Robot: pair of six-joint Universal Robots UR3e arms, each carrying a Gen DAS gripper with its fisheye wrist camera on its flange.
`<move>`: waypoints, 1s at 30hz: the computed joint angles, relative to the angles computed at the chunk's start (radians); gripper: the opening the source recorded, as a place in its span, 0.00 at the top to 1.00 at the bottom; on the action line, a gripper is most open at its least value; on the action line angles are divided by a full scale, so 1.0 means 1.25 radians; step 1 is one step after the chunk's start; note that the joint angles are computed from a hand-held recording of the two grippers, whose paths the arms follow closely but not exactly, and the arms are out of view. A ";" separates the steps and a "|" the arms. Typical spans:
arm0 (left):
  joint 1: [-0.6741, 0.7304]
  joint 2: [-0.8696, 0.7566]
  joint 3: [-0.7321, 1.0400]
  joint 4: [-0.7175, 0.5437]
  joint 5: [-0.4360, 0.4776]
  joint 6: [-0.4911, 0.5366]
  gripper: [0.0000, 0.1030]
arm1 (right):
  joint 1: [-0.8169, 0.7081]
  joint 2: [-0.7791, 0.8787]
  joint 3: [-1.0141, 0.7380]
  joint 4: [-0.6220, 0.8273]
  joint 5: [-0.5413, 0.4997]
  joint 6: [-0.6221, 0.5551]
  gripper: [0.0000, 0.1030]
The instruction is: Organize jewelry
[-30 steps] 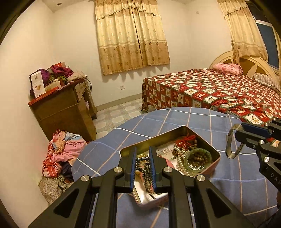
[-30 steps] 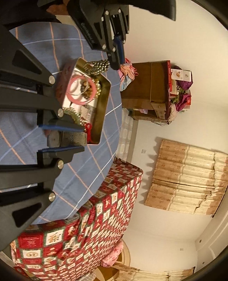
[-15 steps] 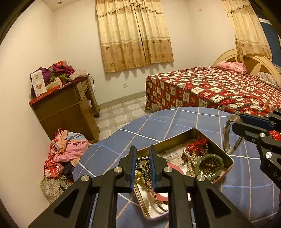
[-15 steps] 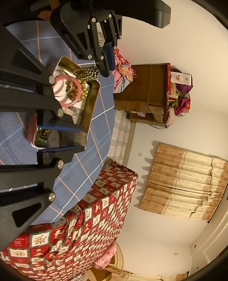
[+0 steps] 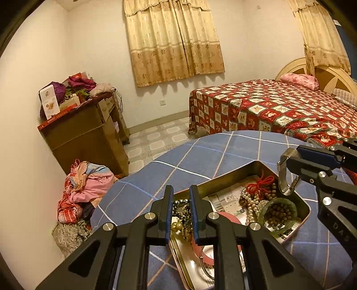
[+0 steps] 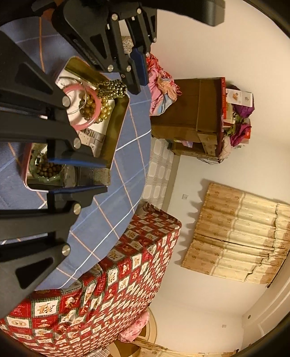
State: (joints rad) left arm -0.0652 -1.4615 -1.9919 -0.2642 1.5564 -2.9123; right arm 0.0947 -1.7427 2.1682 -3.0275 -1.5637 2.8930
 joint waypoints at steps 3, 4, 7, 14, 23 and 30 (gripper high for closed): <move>-0.005 -0.022 0.010 0.003 0.012 -0.006 0.86 | 0.008 0.033 -0.016 -0.004 -0.015 0.006 0.83; -0.006 -0.029 0.013 0.002 0.014 -0.008 0.86 | 0.011 0.044 -0.020 -0.005 -0.020 0.006 0.83; -0.014 -0.050 0.022 0.003 0.026 -0.019 0.86 | 0.019 0.072 -0.033 -0.010 -0.034 0.006 0.83; -0.012 -0.097 0.036 0.006 0.037 -0.033 0.86 | 0.034 0.134 -0.069 -0.009 -0.064 0.013 0.83; -0.013 -0.114 0.031 0.018 0.053 -0.041 0.86 | 0.043 0.170 -0.095 0.006 -0.085 0.016 0.82; -0.028 -0.092 0.008 0.043 0.110 -0.064 0.21 | 0.018 0.140 -0.070 0.025 -0.035 0.010 0.30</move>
